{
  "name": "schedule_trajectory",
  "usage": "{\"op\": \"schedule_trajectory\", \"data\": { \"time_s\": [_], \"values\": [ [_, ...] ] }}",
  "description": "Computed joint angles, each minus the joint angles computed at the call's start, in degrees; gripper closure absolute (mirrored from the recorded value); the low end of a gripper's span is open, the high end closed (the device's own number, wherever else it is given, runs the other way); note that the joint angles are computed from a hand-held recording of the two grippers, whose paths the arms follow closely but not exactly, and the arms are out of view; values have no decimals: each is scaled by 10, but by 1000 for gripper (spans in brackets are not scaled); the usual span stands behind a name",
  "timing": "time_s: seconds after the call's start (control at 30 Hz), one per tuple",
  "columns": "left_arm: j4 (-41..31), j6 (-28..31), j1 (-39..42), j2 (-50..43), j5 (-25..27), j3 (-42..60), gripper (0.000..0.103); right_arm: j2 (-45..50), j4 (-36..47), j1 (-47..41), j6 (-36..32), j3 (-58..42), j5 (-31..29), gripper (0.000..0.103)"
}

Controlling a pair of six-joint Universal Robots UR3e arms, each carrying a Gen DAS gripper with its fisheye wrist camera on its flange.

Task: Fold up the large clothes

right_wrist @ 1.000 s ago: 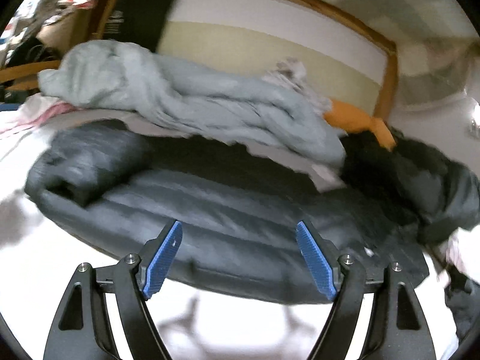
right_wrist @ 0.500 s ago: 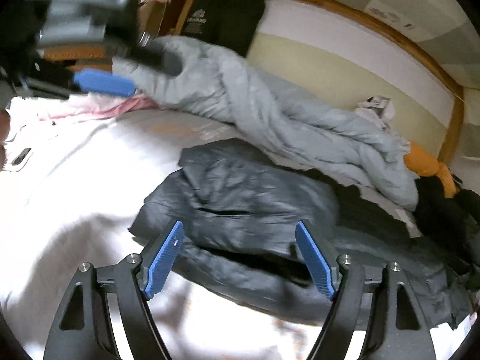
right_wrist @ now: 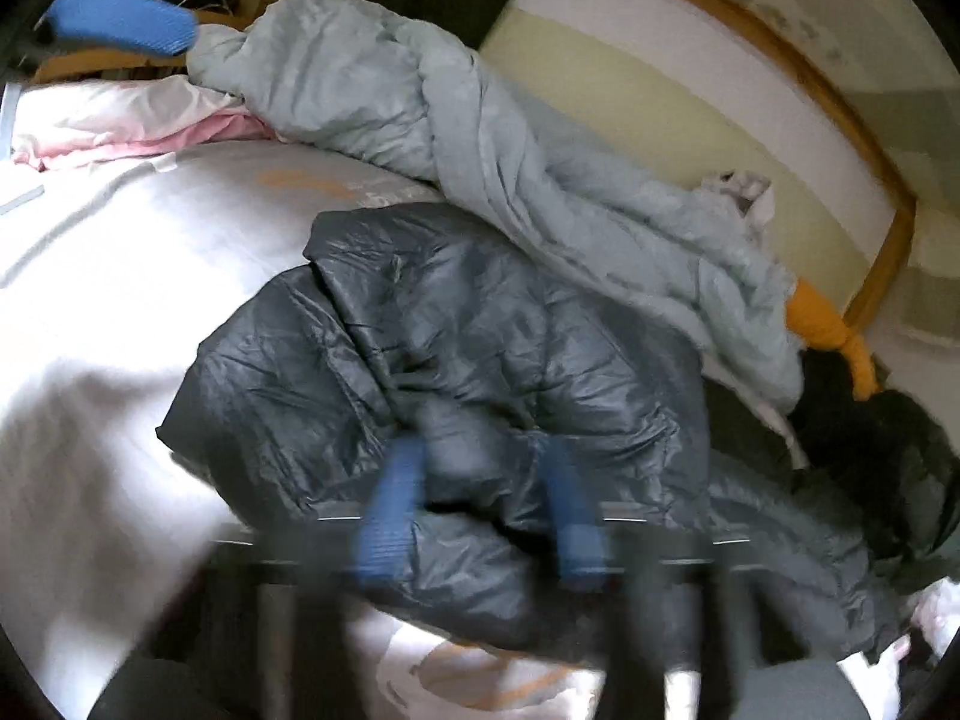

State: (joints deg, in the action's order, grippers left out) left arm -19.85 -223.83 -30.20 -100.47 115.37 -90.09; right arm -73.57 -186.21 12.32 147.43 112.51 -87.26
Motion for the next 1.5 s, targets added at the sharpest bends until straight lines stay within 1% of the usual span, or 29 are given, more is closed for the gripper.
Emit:
{"op": "schedule_trajectory", "data": {
  "time_s": [0.03,0.07,0.17,0.27,0.33,0.4,0.47,0.5,0.63,0.67,0.7,0.77,0.8,0.83,0.9,0.97,1.0,1.03,1.07,1.13,1.17,1.2,1.23,1.27,1.3,1.33,1.37,1.43,1.5],
  "values": [
    [-5,-4,-5,-3,13,5,51,-12,25,-15,12,-4,18,84],
    [-5,-5,-6,-4,16,6,54,-32,46,-43,24,-3,53,86],
    [-2,-2,-7,-7,12,7,55,-76,43,-99,29,14,103,87],
    [-7,1,-8,-14,11,13,55,-119,48,-168,17,16,153,87],
    [-18,2,-9,-21,12,23,55,-138,55,-215,4,7,171,87],
    [-28,-7,-16,-30,26,35,55,-144,78,-255,-2,-11,180,87],
    [-24,-11,-20,-33,36,37,55,-139,120,-297,1,-40,191,87],
    [-18,-9,-20,-31,34,33,55,-135,158,-324,3,-60,201,87],
    [-17,-2,-24,-36,43,37,55,-121,249,-394,-9,-90,246,86],
    [-20,-1,-23,-39,42,40,55,-116,294,-414,-24,-103,276,84],
    [-25,-2,-23,-43,42,45,55,-111,343,-431,-39,-118,300,78],
    [-33,-3,-24,-51,40,53,55,-99,397,-457,-39,-136,327,54],
    [-38,-3,-23,-55,40,57,55,-93,416,-473,-35,-143,347,32],
    [-41,-3,-23,-60,39,62,55,-91,418,-491,-20,-141,371,23],
    [-52,-2,-26,-71,40,76,55,-83,421,-510,4,-149,398,23],
    [-61,1,-29,-82,43,89,55,-65,436,-506,12,-176,393,23],
    [-68,4,-31,-88,44,96,55,-48,455,-497,15,-204,379,23],
    [-74,5,-32,-93,47,103,55,-31,478,-486,12,-232,361,23],
    [-81,6,-34,-99,48,111,55,-11,525,-476,-2,-270,342,23],
    [-90,7,-34,-106,49,120,55,28,609,-465,-18,-334,325,23],
    [-91,7,-34,-109,48,122,55,38,627,-464,-19,-346,324,23],
    [-92,6,-35,-111,48,123,55,45,632,-467,-19,-348,332,25],
    [-94,6,-34,-113,47,125,55,47,623,-471,-19,-342,340,45],
    [-97,6,-34,-115,47,127,55,47,604,-471,-19,-334,342,62],
    [-97,7,-33,-116,47,125,55,50,588,-466,-29,-335,339,86],
    [-101,7,-34,-118,47,127,55,56,572,-459,-33,-340,335,87],
    [-104,9,-33,-121,47,129,55,57,518,-448,-32,-332,326,89],
    [-119,21,-35,-127,52,138,55,68,448,-425,-33,-342,303,91],
    [-154,28,-41,-144,86,165,55,110,414,-382,-35,-418,252,92]
  ]
}}
